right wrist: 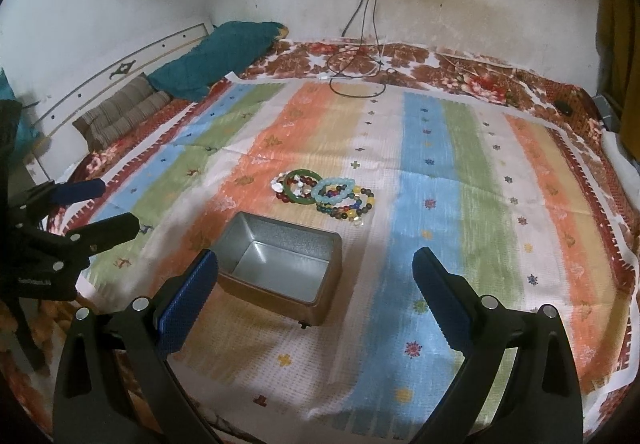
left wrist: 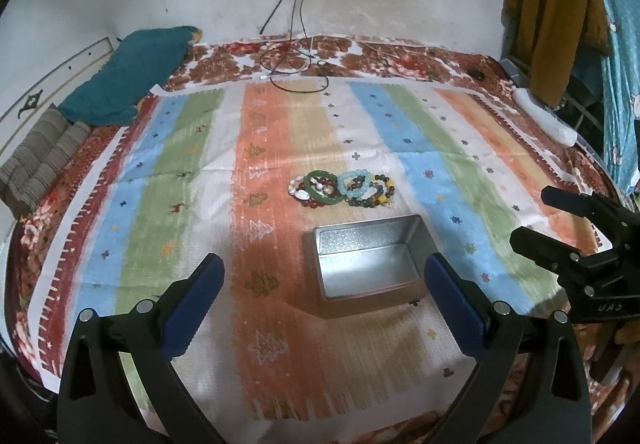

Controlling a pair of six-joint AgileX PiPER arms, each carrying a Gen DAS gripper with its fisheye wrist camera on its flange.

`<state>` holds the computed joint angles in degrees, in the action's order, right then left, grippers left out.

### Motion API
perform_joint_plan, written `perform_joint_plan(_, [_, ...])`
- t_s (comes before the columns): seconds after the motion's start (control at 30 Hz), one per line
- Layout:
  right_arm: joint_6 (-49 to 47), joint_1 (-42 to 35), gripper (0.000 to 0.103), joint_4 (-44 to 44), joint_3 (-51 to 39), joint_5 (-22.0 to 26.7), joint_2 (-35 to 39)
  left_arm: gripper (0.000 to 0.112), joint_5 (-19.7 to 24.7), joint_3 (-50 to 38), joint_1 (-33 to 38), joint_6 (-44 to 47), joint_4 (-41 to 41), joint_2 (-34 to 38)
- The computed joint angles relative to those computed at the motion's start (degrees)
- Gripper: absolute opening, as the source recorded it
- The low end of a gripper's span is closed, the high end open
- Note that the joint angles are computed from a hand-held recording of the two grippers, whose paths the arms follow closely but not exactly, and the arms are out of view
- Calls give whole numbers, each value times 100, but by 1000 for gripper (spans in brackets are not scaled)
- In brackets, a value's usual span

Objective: Organize jewelry
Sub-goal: 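Move both tools toward the bracelet pile beside the silver tin, then lower both open tools over the bracelet pile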

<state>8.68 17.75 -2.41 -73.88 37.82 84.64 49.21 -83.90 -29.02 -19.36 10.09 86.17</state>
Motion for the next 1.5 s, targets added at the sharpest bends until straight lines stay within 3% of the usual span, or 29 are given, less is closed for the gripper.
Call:
perform_joint_plan(0.23, [-135, -114, 99, 229, 91, -50, -10, 97, 33, -29, -59, -84, 86, 68])
perform_joint_plan(0.8, [398, -114, 99, -327, -98, -17, 227, 97, 49, -74, -65, -152, 147, 132])
perform_joint_plan(1.5, [323, -256, 99, -332, -879, 281, 955, 97, 692, -1262, 79, 200, 162, 955])
